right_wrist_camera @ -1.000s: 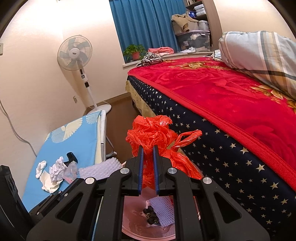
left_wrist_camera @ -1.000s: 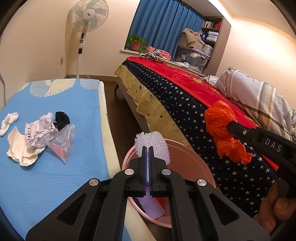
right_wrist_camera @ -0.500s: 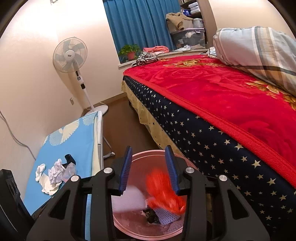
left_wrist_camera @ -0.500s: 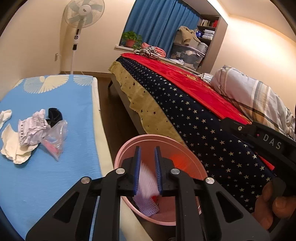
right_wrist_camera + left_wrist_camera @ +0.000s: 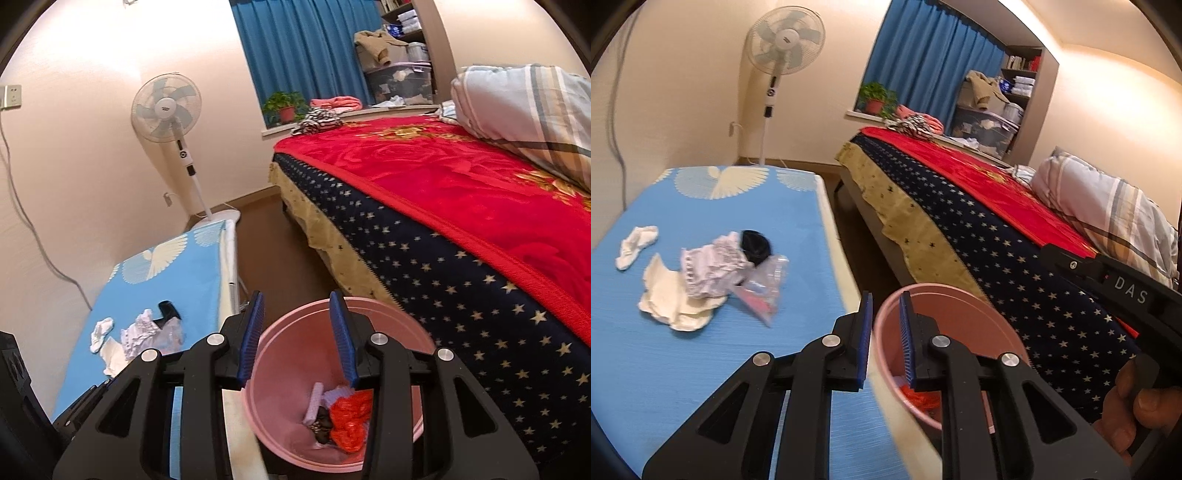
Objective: Collect trash
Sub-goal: 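Open both tools to drop the bubble wrap and red bag into the bin, then move both open tools back to the remaining trash on the mattress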
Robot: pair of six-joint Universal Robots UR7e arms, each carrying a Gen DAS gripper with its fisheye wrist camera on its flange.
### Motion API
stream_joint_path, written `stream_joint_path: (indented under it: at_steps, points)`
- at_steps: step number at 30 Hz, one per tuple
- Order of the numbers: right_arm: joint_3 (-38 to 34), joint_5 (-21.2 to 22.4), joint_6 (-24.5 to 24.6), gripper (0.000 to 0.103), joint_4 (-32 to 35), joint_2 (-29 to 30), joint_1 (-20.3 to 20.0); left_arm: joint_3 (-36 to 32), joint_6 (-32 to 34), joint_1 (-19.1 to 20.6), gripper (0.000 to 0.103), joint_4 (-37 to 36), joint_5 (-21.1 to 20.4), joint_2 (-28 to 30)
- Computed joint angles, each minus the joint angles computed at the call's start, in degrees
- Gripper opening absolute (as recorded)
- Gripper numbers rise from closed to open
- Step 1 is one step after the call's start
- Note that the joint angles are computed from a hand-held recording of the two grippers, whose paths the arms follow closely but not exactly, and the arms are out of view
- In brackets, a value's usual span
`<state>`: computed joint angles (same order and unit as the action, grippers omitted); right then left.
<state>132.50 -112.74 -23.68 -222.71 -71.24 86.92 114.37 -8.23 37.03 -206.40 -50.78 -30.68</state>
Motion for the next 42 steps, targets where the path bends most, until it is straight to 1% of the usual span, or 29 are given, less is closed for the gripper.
stream_joint_path:
  at_steps: [6,16,20,26,30,35,36,38,40,42]
  points:
    - [-0.89,1.5,-0.25,0.038,-0.24,2.92,1.23,2.56,0.16,0.8,0.015,-3.1,3.85,-1.8]
    - [-4.09,6.02,-0.45,0.038,1.39,10.03,1.9,4.78,0.07,2.84,0.015,-8.16,13.8,-3.49]
    - [-5.9,7.22,-0.59,0.037,2.64,12.86,2.05,4.71,-0.1,4.03,0.015,-9.0,16.45,-3.71]
    - [-8.94,8.87,-1.43,0.037,5.18,16.62,2.22,3.68,0.67,5.82,0.015,-9.69,18.92,-3.4]
    - [-10.94,9.66,-1.03,0.038,7.25,18.79,2.02,2.62,0.81,6.99,0.015,-9.33,20.61,-3.02]
    - [-14.02,10.25,0.22,0.038,10.42,21.2,1.79,1.28,-1.17,9.48,0.015,-6.87,21.44,-3.37]
    - [-14.68,10.28,0.51,0.038,11.14,21.62,1.8,0.99,-1.51,9.89,0.016,-6.35,21.44,-3.38]
    - [-15.88,10.2,0.64,0.038,12.32,22.42,1.87,0.36,-2.11,11.1,0.023,-5.26,20.38,-3.56]
    - [-17.03,10.15,0.88,0.038,13.57,23.1,1.86,-0.4,-1.78,11.92,0.033,-4.8,19.75,-3.51]
    - [-18.27,9.88,1.23,0.04,15.02,23.84,1.81,-0.98,-1.87,12.4,0.038,-4.07,19.5,-3.46]
